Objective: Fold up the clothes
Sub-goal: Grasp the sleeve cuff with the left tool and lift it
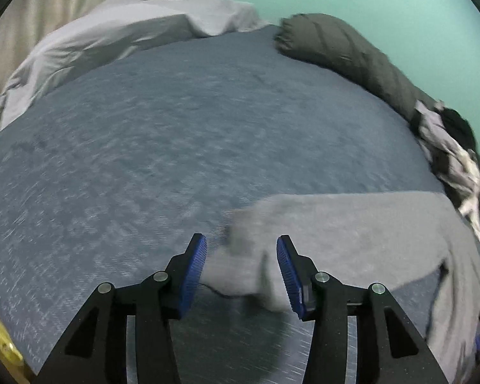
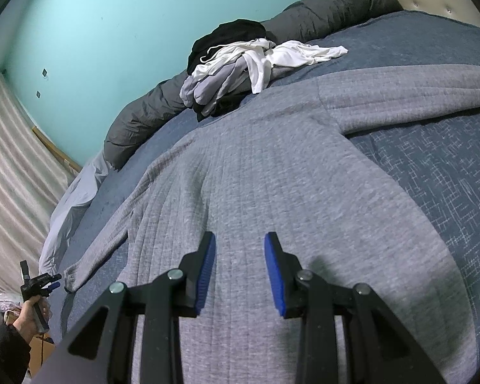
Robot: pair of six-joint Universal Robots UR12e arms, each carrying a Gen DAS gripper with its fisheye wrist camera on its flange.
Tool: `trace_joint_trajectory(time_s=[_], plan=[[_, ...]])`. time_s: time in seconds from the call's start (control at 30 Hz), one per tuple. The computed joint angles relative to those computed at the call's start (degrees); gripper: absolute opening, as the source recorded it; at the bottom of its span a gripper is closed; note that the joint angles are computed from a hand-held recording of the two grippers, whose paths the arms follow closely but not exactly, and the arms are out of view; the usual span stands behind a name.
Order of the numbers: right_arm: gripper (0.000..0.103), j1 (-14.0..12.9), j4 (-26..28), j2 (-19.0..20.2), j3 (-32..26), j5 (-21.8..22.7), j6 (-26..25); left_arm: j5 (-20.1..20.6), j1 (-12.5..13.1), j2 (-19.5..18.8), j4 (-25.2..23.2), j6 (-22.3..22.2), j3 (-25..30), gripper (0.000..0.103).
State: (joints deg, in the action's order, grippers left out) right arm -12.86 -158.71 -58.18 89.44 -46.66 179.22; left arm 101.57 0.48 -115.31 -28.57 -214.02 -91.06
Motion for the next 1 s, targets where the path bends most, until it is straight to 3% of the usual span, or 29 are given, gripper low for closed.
trace_joint_trajectory(time_s=[0.1,0.27,0.4,0.47,0.7,0.73,0.77,0.87,1.0], plan=[[0.032,0.07,0.04,0.03,0.02,-0.13,-0.20,2.14,0.29,-0.18,-1.99,-2.63,-0.08,0.050],[0.032,0.15,0.46,0.15,-0.07,-0.25,-0.51,-3.73,0.99,-1.43,-3.30,-1.08,0.65,0.050],[0.032,0.13,0.46,0.16,-0.03,-0.24,-0.39,-5.39,0.70,-2.44,-2.60,0.30,1.60,0.051],[0.032,0.11,0.45,0.16,0.00,-0.23,-0.33,-6.79,0.62,-2.83,-2.39,0.94,2.02,0.059],[0.032,0.04,0.41,0.16,0.08,-0.17,-0.13,-8.64,-0.50,-4.09,-1.39,3.87,3.23,0.059],[0.032,0.04,0.41,0.16,0.08,-0.17,-0.13,-8.41,-0.78,-4.15,-1.17,4.56,3.28,0.053],[0.032,0.05,0.30,0.17,0.09,-0.18,-0.08,-8.27,-1.01,-4.19,-1.04,5.20,3.37,0.037],[0.032,0.07,0.25,0.20,0.06,-0.18,-0.07,-6.39,-2.06,-4.20,-1.14,7.10,4.11,0.016],[0.032,0.12,0.35,0.20,0.03,-0.17,-0.08,-3.60,-2.14,-3.70,1.23,9.62,3.97,0.011]])
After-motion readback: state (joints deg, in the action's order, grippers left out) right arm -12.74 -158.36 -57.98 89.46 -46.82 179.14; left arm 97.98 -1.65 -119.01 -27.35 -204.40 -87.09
